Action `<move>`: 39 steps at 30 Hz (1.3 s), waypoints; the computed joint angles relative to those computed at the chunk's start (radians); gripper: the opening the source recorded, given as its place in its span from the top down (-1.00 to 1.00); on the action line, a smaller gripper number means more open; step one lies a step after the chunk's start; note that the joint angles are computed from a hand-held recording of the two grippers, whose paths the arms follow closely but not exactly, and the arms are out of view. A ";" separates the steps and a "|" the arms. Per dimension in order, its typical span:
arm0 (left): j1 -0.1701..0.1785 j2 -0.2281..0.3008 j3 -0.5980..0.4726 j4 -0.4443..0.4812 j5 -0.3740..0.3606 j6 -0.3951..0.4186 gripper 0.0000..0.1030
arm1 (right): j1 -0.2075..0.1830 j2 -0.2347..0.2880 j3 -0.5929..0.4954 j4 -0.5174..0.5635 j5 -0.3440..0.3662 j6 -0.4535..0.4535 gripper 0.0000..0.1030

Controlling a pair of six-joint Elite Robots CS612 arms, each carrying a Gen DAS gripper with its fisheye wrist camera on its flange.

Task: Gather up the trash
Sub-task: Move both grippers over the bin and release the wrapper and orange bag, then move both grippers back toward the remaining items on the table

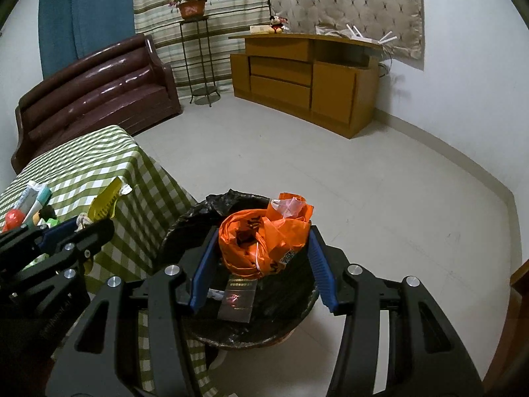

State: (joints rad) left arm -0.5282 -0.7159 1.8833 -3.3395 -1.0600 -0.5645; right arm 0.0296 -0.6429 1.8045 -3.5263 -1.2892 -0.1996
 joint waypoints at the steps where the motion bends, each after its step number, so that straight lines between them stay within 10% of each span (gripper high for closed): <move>1: 0.001 0.001 -0.004 0.009 -0.004 0.001 0.51 | 0.001 0.000 -0.002 0.003 -0.001 0.001 0.00; 39: 0.001 -0.048 0.075 0.000 0.036 -0.075 0.02 | 0.013 -0.023 0.035 -0.003 0.006 0.042 -0.18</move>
